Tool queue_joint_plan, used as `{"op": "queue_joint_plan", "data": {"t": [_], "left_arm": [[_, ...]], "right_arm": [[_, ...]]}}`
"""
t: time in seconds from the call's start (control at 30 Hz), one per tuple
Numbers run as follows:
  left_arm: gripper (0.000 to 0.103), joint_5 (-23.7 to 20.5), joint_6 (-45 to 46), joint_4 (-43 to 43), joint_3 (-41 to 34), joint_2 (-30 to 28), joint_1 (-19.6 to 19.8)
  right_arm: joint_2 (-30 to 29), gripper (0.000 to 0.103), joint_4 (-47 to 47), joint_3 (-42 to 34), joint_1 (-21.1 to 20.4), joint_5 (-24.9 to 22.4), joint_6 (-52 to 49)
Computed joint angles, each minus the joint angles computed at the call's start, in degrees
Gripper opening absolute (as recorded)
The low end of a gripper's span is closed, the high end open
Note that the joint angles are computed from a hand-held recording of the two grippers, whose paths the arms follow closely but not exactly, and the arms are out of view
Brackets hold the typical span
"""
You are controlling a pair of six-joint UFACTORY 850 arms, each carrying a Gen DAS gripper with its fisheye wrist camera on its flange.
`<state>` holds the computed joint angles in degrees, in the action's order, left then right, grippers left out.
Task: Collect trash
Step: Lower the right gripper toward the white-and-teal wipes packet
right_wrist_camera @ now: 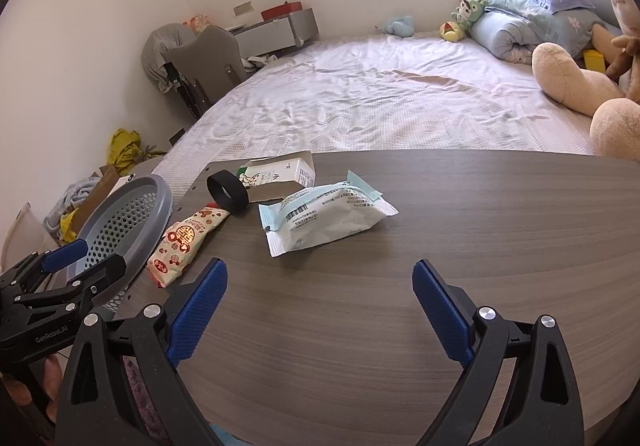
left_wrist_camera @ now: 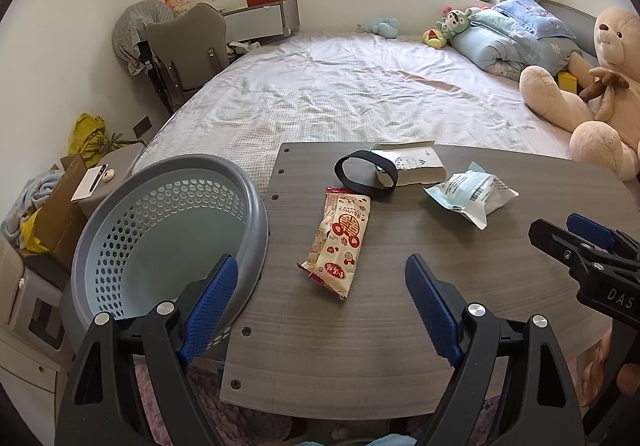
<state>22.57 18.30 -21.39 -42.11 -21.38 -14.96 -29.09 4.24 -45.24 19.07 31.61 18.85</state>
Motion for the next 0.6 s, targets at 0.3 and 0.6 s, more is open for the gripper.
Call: {"op": "queue_joint_plan", "data": {"t": [0.3, 0.6], "left_arm": [[0.082, -0.6, -0.2, 0.0, -2.3, -2.2, 0.8], [0.082, -1.8, -4.1, 3.1, -3.6, -3.7, 2.5]], "right_arm": [[-5.7, 0.092, 4.5, -8.2, 0.2, -5.5, -4.1], [-9.4, 0.092, 16.3, -13.6, 0.8, -10.3, -14.9]]}}
